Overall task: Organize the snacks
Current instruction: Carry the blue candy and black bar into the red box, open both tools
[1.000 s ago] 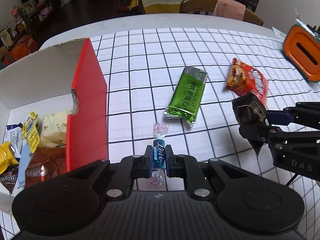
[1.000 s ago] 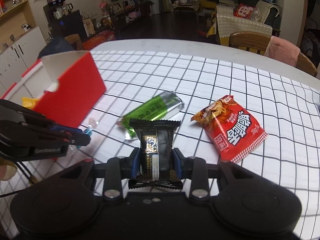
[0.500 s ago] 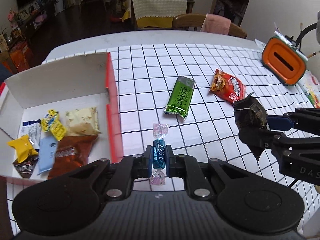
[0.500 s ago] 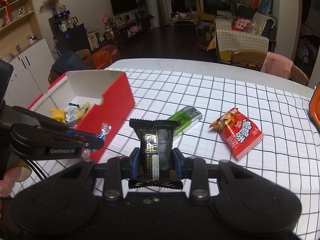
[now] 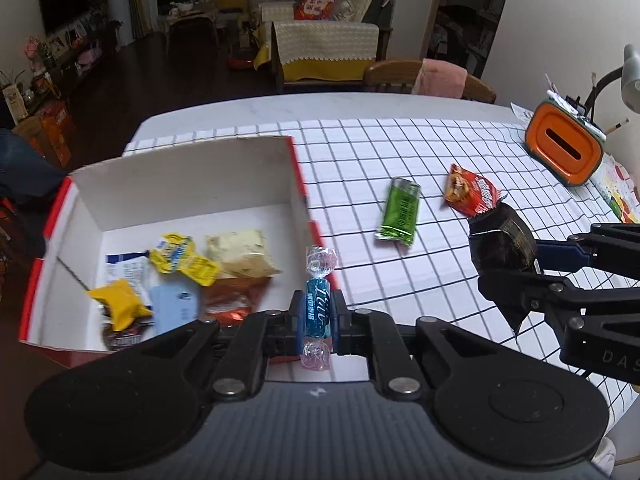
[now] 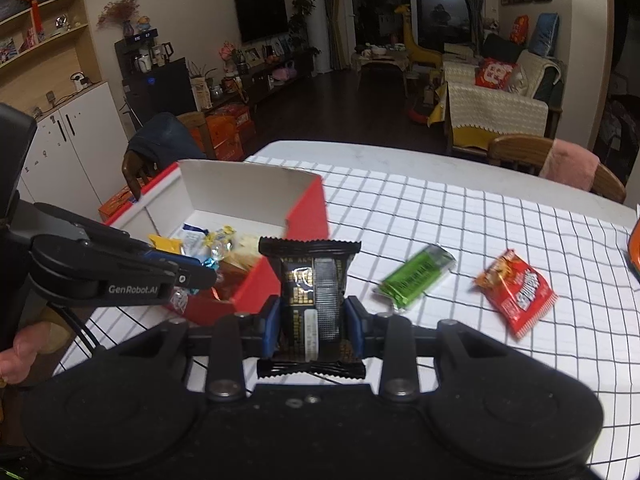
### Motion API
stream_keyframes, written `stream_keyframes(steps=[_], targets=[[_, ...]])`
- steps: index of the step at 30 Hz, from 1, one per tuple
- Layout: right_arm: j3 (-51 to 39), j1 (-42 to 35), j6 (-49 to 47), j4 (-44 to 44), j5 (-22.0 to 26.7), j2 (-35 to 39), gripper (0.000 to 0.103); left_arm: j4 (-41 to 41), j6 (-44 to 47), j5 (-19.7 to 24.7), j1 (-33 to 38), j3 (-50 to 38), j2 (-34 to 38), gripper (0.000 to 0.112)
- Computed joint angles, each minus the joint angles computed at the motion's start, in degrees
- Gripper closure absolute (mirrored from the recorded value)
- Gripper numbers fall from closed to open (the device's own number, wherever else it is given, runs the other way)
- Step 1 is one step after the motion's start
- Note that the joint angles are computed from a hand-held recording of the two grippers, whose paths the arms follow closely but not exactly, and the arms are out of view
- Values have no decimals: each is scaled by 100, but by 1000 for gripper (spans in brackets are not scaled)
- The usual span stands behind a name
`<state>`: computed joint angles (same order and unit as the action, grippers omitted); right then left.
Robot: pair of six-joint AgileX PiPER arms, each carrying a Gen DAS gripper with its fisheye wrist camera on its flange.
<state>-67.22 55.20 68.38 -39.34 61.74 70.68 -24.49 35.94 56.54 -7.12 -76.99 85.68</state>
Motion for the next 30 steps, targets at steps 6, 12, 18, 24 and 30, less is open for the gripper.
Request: stream_keyframes(steps=[6,12,18,24,30], targets=[[-583,164,107,-119,49,601,70,-344,626,289,683,-276,133,100],[-1203,76,66,-53,-24,1287,70,-531,1066,492,1242,-581,370,100],[-1812,-144,-203,139,-128,1944,70,-510,1174,475,1578,-977,815,100],[-2610,-399,-784,527,-109,2799,70,-431,1313,440,1900,-1165,1099,100],[-3278,-578,-1206,848,-99,3518,70,-413,1464,495,2218,-1254,1268,100]])
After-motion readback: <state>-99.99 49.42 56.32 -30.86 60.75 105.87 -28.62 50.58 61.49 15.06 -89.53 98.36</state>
